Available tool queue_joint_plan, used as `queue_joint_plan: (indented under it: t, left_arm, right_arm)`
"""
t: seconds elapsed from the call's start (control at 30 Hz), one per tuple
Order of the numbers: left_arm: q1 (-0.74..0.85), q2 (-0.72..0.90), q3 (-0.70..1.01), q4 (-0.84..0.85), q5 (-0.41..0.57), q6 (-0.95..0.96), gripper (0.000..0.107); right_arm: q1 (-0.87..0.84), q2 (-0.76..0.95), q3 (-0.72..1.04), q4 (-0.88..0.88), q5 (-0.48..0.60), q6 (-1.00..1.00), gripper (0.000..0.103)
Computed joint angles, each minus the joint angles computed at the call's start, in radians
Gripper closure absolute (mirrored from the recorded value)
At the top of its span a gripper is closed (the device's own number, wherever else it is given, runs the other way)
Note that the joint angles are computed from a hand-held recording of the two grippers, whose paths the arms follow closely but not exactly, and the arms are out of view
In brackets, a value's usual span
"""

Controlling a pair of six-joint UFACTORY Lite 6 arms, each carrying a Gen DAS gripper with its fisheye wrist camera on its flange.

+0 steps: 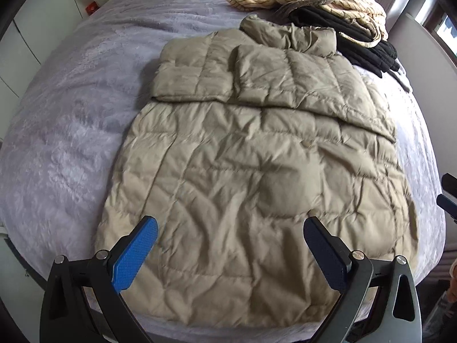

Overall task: Fold large clothes
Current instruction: 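Move both open tools toward the jacket hem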

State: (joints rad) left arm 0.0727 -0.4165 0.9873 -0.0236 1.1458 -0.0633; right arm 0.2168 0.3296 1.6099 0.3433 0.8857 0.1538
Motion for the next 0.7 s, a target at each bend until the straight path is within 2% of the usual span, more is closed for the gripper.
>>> queue_joint_plan:
  t: [0.27, 0.43, 0.7]
  left_arm:
    - [0.358, -0.170, -0.138, -0.085, 0.128, 0.388, 0.005]
    - [0.582, -0.192, -0.162, -0.128, 0.168, 0.607, 0.005]
    - [0.771, -0.202, -0.191, -0.161, 0.207, 0.826, 0.005]
  right_arm:
    - [0.067, -0.253, -0.392, 0.086, -0.085, 0.150, 0.000]
    - [0.122, -0.346, -0.513, 0.066, -0.116, 0.260, 0.000]
    - [0.136, -0.482, -0.663, 0.108, -0.145, 0.377, 0.000]
